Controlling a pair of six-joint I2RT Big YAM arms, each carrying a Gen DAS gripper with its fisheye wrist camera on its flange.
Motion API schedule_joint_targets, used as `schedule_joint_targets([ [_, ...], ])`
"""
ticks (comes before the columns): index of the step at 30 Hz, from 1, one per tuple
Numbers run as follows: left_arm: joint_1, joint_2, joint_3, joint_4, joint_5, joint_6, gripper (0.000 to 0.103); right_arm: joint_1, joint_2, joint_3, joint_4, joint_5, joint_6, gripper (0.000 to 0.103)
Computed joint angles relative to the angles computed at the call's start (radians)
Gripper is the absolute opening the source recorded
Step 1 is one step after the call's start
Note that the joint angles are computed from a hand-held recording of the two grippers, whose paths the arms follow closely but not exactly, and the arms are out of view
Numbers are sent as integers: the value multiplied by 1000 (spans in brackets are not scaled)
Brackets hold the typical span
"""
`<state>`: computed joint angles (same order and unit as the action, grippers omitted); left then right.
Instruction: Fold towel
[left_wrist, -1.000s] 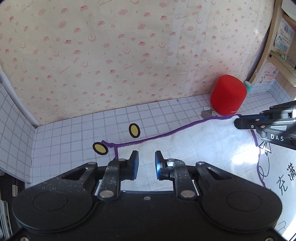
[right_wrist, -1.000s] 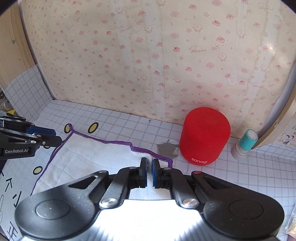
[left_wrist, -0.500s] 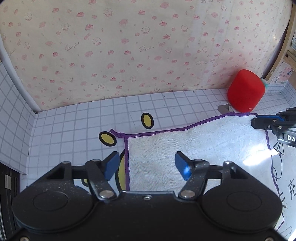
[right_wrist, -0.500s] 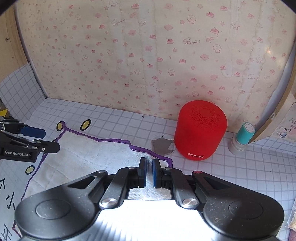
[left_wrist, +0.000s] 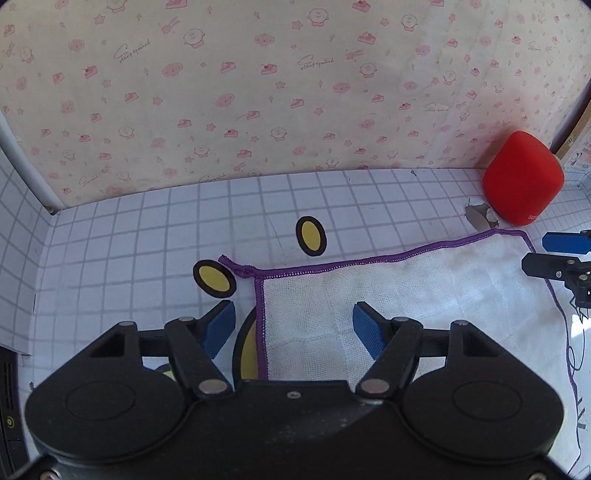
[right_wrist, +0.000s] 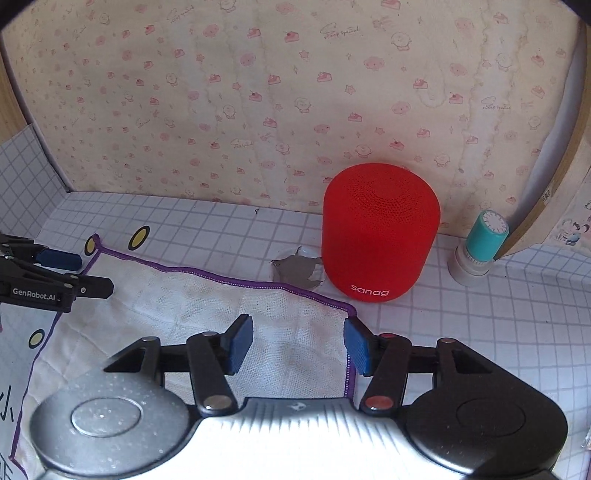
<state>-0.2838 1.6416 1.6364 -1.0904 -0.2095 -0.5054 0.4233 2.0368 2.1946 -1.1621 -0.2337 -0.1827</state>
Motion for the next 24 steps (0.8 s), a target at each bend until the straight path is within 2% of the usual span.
schedule_joint_targets([
  [6,-7,20,20,-21,-11,23,78,-1,29,32,-17,-21,0,54],
  [16,-14,21,18,-21,-27,44,75,-1,52,51,-16,-16,0,54],
  [18,-14,21,19,-19,-24,51,69,1,57,55,-12,-2,-2,55],
  [19,-15,22,22,-19,-21,54,66,3,64,64,-19,2,-5,62],
  [20,-15,24,26,-20,-17,60,58,4,69,68,-22,6,-10,68],
  [21,-15,26,31,-21,-13,67,48,7,70,64,-14,20,-15,68],
  [24,-17,33,46,-26,0,70,29,15,75,68,-8,43,-16,69],
])
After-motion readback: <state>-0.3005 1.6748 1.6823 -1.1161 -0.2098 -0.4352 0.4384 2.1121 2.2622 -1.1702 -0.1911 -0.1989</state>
